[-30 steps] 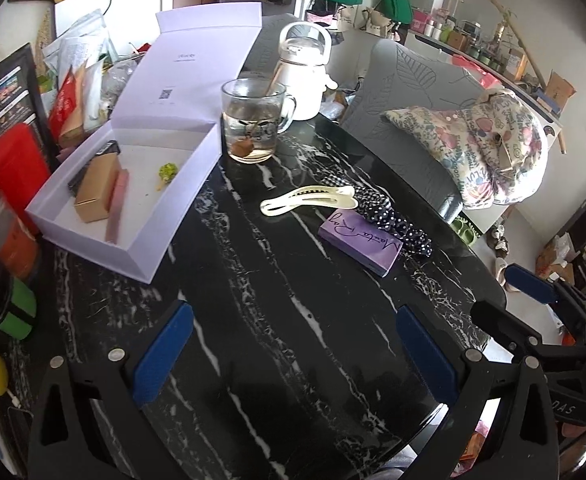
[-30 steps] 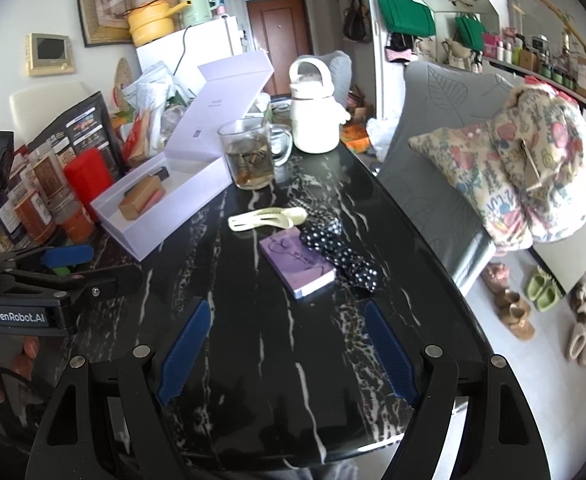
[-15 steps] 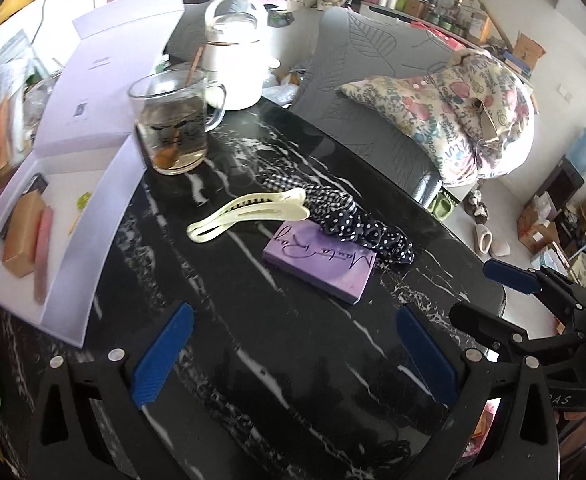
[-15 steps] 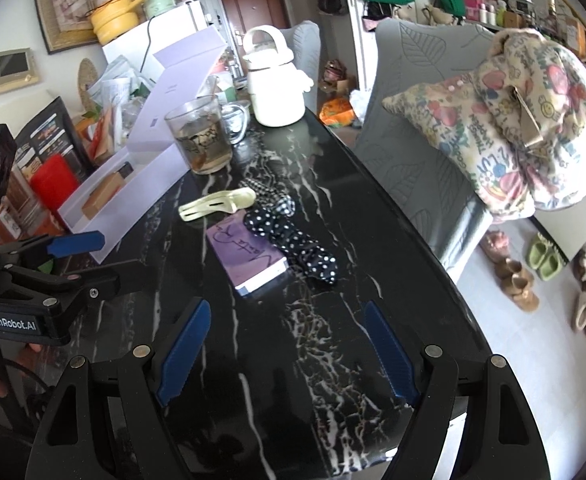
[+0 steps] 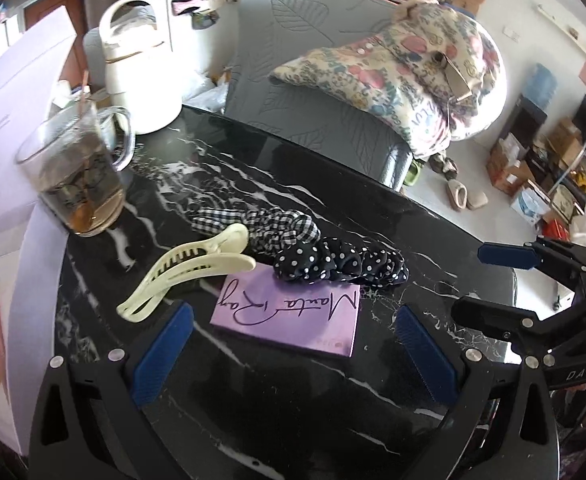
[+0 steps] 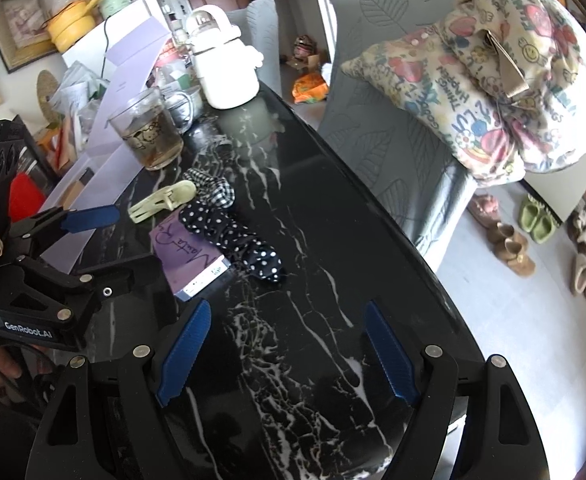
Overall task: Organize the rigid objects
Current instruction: 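Move left tool onto the purple card box and close it, then lift the purple box with left tool while right tool grasps the cream claw clip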
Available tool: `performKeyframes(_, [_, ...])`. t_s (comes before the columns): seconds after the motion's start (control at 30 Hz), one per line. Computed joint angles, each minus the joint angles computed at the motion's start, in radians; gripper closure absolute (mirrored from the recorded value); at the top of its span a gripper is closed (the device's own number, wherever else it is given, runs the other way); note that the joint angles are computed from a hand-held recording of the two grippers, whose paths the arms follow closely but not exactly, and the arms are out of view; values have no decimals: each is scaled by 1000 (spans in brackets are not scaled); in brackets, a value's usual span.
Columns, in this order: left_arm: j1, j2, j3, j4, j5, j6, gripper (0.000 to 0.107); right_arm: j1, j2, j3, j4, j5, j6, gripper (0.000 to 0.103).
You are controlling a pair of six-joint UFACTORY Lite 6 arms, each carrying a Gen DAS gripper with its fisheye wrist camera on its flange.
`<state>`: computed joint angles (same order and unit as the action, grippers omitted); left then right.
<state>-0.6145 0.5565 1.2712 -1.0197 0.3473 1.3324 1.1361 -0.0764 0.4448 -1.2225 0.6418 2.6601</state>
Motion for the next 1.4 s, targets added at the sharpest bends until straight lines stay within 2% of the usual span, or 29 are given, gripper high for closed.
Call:
performKeyframes(0.2, [-8, 121, 138, 89, 66, -37, 4, -56, 14, 4, -11, -31, -23, 23])
performKeyframes(0.27, [-20, 154, 167, 105, 49, -24, 4, -77, 24, 5, -30, -49, -16, 23])
performKeyframes(0.5, [-29, 273, 290, 284, 115, -180, 4, -119, 44, 8, -46, -84, -18, 23])
performKeyframes(0.57, [-40, 251, 254, 279, 47, -173, 4, -124, 39, 4, -46, -83, -18, 23])
performKeyframes(0.63, [-50, 259, 257, 345, 17, -261, 4, -126, 31, -3, -45, -80, -17, 23])
performKeyframes(0.67, [-52, 250, 244, 335, 6, -252, 6, -125, 27, -6, -45, -79, -14, 23])
performKeyframes(0.7, [-51, 238, 225, 303, -2, -217, 13, -124, 24, -10, -49, -78, -6, 23])
performKeyframes(0.8, [-40, 173, 121, 119, -18, -18, 13, -123, 21, -15, -64, -79, 10, 23])
performKeyframes(0.97, [-29, 77, -39, -6, -55, 128, 13, -123, 47, 0, -114, -88, 31, 23])
performKeyframes(1.2, [45, -41, -199, -110, -64, 158, 13, -166, 124, 49, -267, -137, 95, 23])
performKeyframes(1.4, [118, -124, -299, -291, -95, 263, 13, -194, 225, 157, -205, -152, -9, 23])
